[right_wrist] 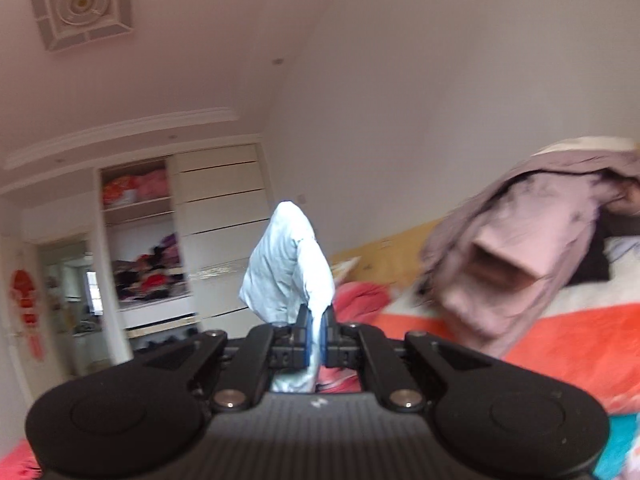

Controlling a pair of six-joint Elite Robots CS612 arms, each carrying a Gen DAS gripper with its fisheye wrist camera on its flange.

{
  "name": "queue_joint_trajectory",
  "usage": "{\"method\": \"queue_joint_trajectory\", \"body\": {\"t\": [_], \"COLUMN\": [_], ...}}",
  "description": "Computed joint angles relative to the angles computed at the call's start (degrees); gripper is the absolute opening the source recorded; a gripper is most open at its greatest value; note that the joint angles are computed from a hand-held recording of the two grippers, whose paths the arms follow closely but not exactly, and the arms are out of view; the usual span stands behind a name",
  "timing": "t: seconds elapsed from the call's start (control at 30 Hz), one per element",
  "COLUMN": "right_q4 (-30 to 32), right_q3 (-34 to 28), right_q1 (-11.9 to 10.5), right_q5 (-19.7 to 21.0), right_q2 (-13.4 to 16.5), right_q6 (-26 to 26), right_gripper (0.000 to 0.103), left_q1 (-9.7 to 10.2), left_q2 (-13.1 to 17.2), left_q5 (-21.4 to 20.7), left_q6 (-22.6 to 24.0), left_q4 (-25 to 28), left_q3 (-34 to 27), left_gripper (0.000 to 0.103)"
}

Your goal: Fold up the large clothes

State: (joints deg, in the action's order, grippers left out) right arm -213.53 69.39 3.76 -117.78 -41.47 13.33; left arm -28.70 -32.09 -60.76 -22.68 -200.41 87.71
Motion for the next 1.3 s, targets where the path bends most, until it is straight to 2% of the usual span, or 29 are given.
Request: {"method": "queue_joint_trajectory", "body": {"t": [0.1, 0.2, 0.4, 0.5, 0.63, 0.67, 0.73, 0.77, 0.8, 0.83, 0.9, 0.97, 1.13, 1.23, 1.3], "right_q4": [0.9, 2.0, 5.4, 7.7, 10.3, 11.0, 11.9, 11.8, 11.4, 11.1, 10.7, 10.3, 10.9, 10.3, 9.5], "right_q3": [1.3, 3.2, 8.1, 9.4, 11.0, 11.4, 12.3, 12.8, 13.2, 13.6, 14.4, 15.5, 19.0, 21.3, 22.8], "right_q1": [-0.9, -1.5, -1.9, -2.4, -2.5, -2.5, -2.4, -2.3, -2.1, -2.0, -1.8, -1.8, -2.0, -2.2, -2.6], "right_q5": [-2.9, -3.4, 0.7, 5.0, 8.4, 9.0, 9.5, 9.2, 8.7, 7.9, 6.4, 5.6, 4.9, 6.7, 10.4], "right_q2": [0.3, 0.8, 1.1, 1.3, 1.1, 0.9, 0.6, 0.5, 0.3, 0.2, 0.0, -0.4, -1.8, -2.7, -3.2], "right_q6": [-0.1, 1.1, 4.1, 6.2, 6.7, 6.6, 6.5, 6.3, 5.8, 5.2, 4.1, 4.1, 5.9, 8.8, 11.2], "right_gripper": [0.001, 0.001, 0.001, 0.005, 0.007, 0.01, 0.027, 0.043, 0.052, 0.055, 0.069, 0.078, 0.081, 0.082, 0.082], "left_q1": [0.35, 0.73, 1.65, 1.9, 2.44, 2.56, 2.92, 3.04, 3.25, 3.39, 3.74, 4.09, 4.94, 5.13, 5.61], "left_q2": [0.6, 1.5, 4.0, 6.3, 9.1, 9.9, 11.2, 11.8, 12.4, 13.0, 14.6, 16.2, 18.0, 19.2, 20.7], "left_q5": [-2.6, -5.9, -11.3, -12.6, -14.0, -14.5, -15.8, -16.6, -17.3, -17.9, -18.7, -19.0, -20.3, -21.3, -23.3], "left_q6": [-0.4, -1.3, -5.0, -6.3, -9.0, -9.6, -11.6, -12.9, -13.8, -14.4, -15.8, -17.9, -22.2, -24.1, -27.6], "left_q4": [1.5, 3.3, 7.6, 11.1, 15.4, 16.6, 18.6, 19.4, 19.9, 20.4, 21.9, 24.1, 26.8, 27.1, 27.3], "left_q3": [-2.1, -4.9, -11.7, -17.3, -23.6, -25.4, -28.3, -29.5, -30.7, -31.9, -35.1, -38.4, -42.0, -44.0, -46.4], "left_gripper": [0.103, 0.103, 0.103, 0.103, 0.103, 0.103, 0.103, 0.102, 0.102, 0.102, 0.102, 0.101, 0.1, 0.099, 0.098]}}
